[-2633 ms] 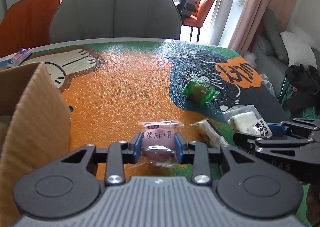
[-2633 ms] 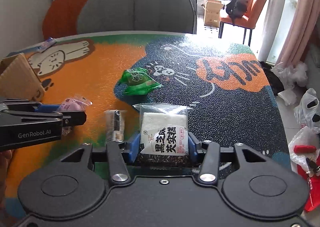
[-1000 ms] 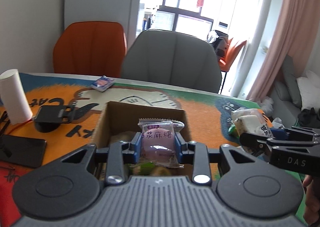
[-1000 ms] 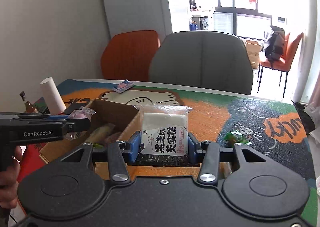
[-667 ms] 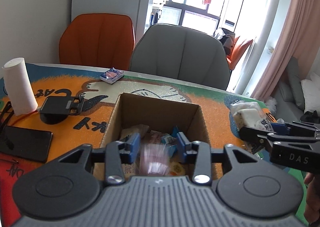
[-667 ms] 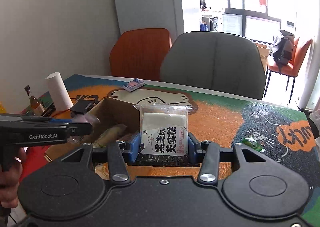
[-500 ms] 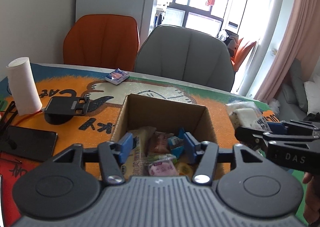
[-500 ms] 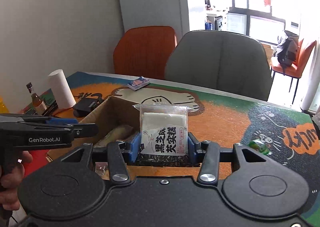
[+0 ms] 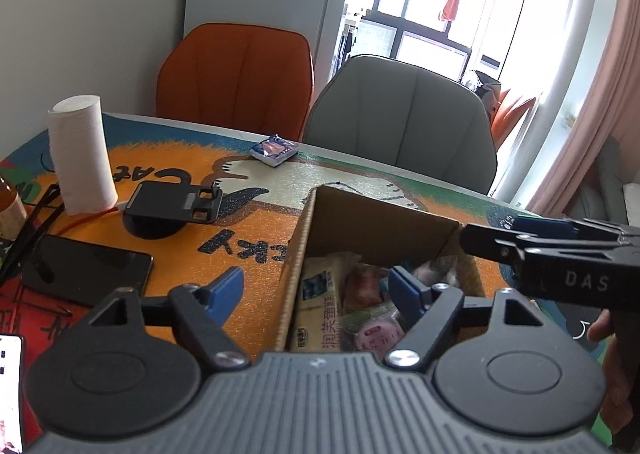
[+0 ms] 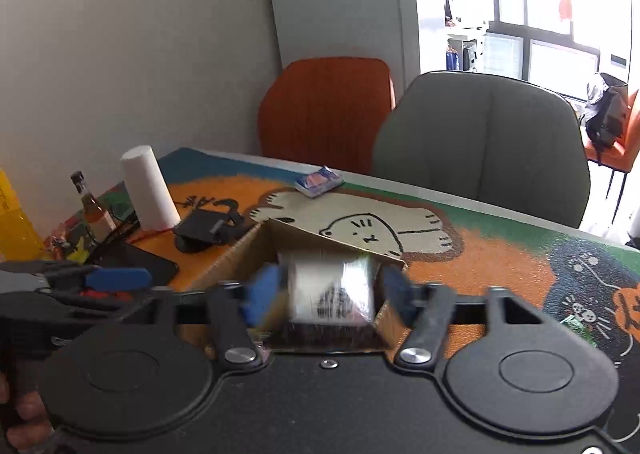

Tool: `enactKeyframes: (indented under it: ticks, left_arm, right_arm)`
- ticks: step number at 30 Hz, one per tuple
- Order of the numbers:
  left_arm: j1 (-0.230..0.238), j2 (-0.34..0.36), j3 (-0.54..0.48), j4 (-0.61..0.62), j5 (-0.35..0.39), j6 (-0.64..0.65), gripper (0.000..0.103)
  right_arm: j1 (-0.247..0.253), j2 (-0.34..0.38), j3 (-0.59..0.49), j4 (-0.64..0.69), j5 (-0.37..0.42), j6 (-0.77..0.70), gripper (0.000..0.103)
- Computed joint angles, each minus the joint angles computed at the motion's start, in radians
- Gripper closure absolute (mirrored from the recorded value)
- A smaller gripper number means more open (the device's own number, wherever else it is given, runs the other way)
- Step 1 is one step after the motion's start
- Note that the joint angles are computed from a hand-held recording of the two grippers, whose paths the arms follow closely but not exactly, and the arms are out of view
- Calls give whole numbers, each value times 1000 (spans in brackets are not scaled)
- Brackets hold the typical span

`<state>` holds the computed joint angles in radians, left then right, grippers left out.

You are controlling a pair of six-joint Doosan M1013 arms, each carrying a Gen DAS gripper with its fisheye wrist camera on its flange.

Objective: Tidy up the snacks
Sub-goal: 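Carry both snacks over the cardboard box and open both grippers to drop them, then move both open grippers from the box back to the remaining snacks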

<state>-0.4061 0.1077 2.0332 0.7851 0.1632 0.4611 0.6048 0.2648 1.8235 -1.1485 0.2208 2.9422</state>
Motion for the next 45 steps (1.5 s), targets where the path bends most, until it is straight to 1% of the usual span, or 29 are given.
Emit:
enactKeyframes:
  ticks: [1,3,5,9,13,15,17,19,20,22,23,27,31,35,37,38,40,41,43,45]
  left_arm:
    - [2,0,0,-30,-3,29,22]
    - [3,1,0,-61,-5,58,20]
    - [2,2,-2,-98,-8,91,19]
    - [-11,4,-4,-121,-1,111,17]
    - [-30,5,-7,-143,1,144,13]
    - [-39,5,-9,-179,2,185,11]
    - [-50,6,-10,-170,4,179,8]
    - [-60,5,-7,-153,-12,170,3]
    - [-65,4,-8,-186,-19,207,0]
    - [-74,3,-8,-218,-33,245,0]
    - [-80,3,-10,-247,-34,278,0]
    - [-97,6,-18,-442,-45,484,0]
    - [-117,9,-28,-579,-41,615,0]
    - [-139,18,-39,-590,-30,628,0]
    - [-149,21,-43,-617,-28,659,0]
    - [-155,24,-45,-624,-27,670,0]
    - [-169,29,-52,-600,-13,658,0]
    - [-175,34,-56,-606,-11,666,0]
    - [-183,42,-63,-656,-4,715,0]
    - [-193,50,-70,-662,-2,722,0]
  right_arm:
    - [0,-3,4,-9,4,13,28]
    - [-4,-10,13,30,10,-8,28]
    - [-5,-19,23,32,24,2,27]
    - [-5,-41,55,-28,56,82,21]
    - [-12,-64,89,-64,77,147,17]
    - [-15,-74,103,-79,88,171,14]
    - [-19,-85,118,-89,97,194,10]
    - [-23,-99,135,-108,100,229,6]
    - [-26,-106,144,-117,100,246,4]
    - [-31,-120,160,-121,102,264,0]
    - [-34,-126,168,-127,101,277,0]
    - [-51,-152,197,-116,95,303,0]
    - [-62,-176,227,-147,103,359,0]
    - [-72,-196,252,-171,116,397,0]
    - [-80,-205,263,-177,114,405,0]
    - [-84,-210,269,-171,110,401,0]
    - [-95,-222,282,-151,95,381,0]
    - [-98,-227,287,-137,92,367,0]
    - [-105,-233,296,-126,85,354,0]
    - [-113,-240,307,-124,82,350,0]
